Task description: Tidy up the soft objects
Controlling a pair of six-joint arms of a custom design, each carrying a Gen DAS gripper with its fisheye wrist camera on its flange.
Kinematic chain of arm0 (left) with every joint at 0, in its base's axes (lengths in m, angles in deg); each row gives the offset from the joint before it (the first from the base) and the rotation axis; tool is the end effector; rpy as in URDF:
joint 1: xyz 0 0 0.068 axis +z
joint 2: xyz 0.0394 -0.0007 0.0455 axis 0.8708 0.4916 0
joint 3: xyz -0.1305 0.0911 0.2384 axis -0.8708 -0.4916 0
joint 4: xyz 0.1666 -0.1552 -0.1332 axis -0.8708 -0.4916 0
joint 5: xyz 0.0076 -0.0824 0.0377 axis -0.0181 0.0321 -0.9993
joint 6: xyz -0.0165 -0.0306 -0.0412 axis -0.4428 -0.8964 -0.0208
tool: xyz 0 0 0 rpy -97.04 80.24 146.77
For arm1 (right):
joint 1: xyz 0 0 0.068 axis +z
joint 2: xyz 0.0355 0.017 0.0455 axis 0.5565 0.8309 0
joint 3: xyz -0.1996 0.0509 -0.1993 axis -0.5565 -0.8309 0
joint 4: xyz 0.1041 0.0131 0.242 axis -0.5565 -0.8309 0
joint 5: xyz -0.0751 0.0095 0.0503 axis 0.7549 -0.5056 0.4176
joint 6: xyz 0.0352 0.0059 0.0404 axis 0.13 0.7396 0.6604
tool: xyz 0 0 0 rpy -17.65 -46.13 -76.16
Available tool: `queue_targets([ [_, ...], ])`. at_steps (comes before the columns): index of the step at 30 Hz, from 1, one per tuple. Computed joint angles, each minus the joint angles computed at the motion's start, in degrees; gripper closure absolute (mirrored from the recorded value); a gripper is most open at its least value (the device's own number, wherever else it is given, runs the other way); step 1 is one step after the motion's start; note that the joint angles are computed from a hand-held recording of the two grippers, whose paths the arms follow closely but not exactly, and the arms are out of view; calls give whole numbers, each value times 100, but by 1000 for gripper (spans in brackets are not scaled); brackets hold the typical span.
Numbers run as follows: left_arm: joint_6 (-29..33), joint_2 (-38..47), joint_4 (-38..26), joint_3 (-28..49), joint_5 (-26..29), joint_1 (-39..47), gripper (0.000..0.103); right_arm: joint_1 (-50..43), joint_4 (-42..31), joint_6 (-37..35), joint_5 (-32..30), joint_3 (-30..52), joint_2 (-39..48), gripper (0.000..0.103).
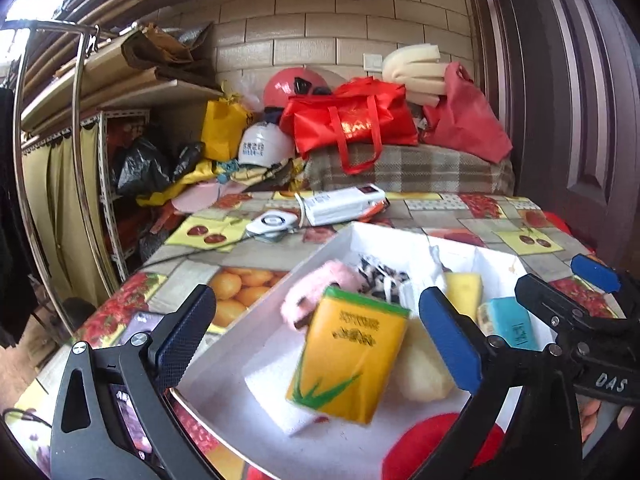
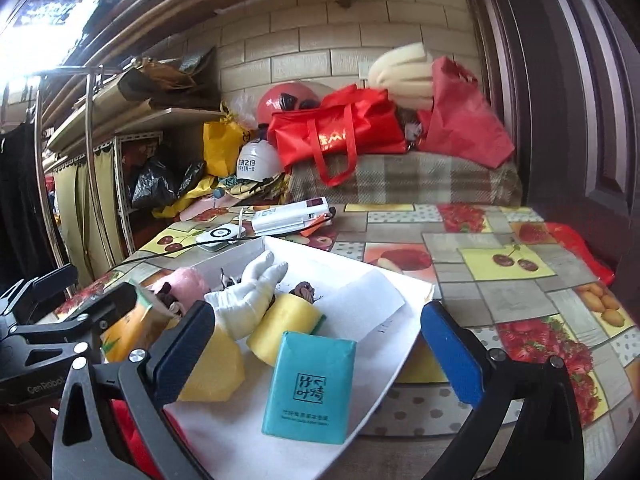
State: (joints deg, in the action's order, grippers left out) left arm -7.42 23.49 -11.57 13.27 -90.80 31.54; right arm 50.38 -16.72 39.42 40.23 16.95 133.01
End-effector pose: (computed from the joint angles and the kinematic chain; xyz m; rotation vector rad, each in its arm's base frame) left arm 0.2440 -0.1120 0.1779 -0.1596 1.9030 0.0879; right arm 0.2807 0.0856 0.1800 -0.3190 1.8663 0.2430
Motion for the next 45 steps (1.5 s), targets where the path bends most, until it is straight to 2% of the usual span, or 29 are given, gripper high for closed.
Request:
queue_targets([
  [5, -258, -105, -611, 90, -230, -304, 0, 145, 539, -155, 394, -646, -497, 0],
  [8, -376, -163, -898, 112, -536, -612, 0, 101, 351, -99, 637, -838, -819, 0],
  [15, -496, -418, -1031, -72, -1089, -1467, 0, -616, -124, 255, 241, -1647, -2305, 0],
  [18, -898, -292, -1729, 235, -1411, -1901, 0, -973, -383, 316, 68, -1965, -3135, 0],
  [21, -1594, -46, -2832, 713, -2047, -2367, 0, -1629, -441, 521, -635, -2160, -3605, 0],
  [23, -1961, 106, -3359, 948, -2376, -2571, 0, -2054, -863, 507, -1121, -2077, -3684, 0],
  [26, -1945, -92, -3021, 719, -2487, -2815, 0, -2522, -1277, 483, -1628, -1995, -3751, 0],
  [28, -1897, -293, -2697, 481, -2594, -2988, 0, -3003, -1054, 687, -2086, -2229, -4053, 0],
  [31, -1942, -434, -2552, 353, -2814, -3258, 0, -3327, -905, 709, -2230, -2432, -4363, 0],
  [36, -2557, -311, -3309, 642, -3065, -3475, 0, -3346, -1439, 456, -1815, -2284, -4417, 0],
  [41, -2800, -299, -3558, 744, -2585, -3470, 0, -3536, -1409, 401, -2123, -2375, -4564, 0],
  [45, -3310, -93, -4108, 997, -2763, -3596, 0, -3467, -1428, 344, -2037, -2497, -4882, 0],
])
